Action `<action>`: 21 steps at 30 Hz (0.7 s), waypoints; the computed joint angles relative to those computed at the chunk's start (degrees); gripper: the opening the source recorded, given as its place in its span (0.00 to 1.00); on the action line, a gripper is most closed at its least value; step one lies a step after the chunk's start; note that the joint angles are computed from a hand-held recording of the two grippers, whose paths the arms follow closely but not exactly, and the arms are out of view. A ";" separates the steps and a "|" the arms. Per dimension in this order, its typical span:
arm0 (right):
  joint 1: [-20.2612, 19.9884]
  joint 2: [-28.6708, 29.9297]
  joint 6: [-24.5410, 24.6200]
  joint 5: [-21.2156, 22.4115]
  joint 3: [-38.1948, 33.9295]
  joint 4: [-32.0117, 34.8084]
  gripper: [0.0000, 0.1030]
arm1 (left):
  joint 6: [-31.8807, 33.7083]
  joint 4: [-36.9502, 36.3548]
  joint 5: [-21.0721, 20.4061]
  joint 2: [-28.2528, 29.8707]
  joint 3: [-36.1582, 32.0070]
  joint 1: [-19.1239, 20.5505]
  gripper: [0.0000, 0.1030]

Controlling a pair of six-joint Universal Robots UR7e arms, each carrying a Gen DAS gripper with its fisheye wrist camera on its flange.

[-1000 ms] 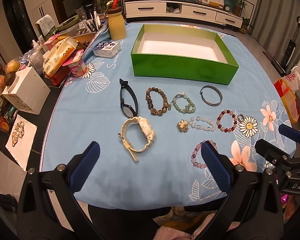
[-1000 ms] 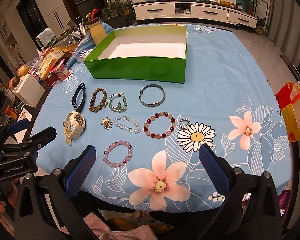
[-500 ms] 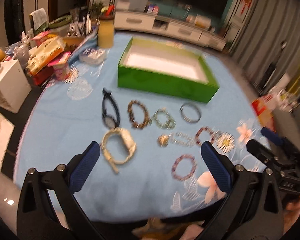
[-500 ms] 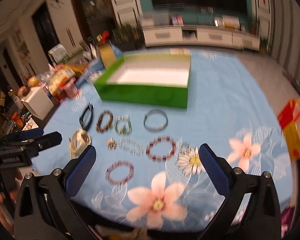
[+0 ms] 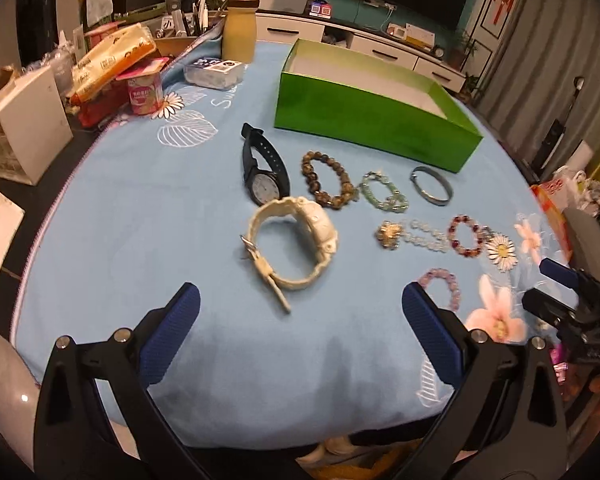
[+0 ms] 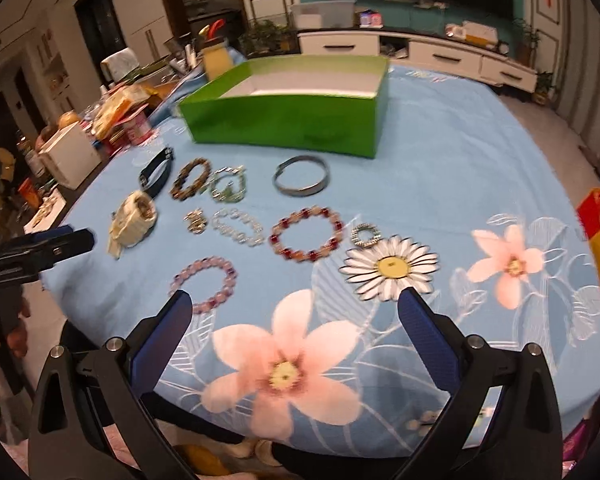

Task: Organize jewelry
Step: 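Grasp the white watch with the left gripper while the right gripper grasps the pink bead bracelet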

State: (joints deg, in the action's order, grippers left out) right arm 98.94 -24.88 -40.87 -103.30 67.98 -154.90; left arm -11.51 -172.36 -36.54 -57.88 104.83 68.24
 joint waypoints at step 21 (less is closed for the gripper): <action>1.65 7.38 -7.78 -2.94 -3.92 -2.20 0.36 | 3.75 4.66 -4.05 5.56 -9.31 2.95 0.64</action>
State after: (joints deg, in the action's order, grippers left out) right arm 100.58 -17.50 -48.65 -106.23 64.06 -157.10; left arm -7.76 -167.70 -40.59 -52.32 95.52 71.19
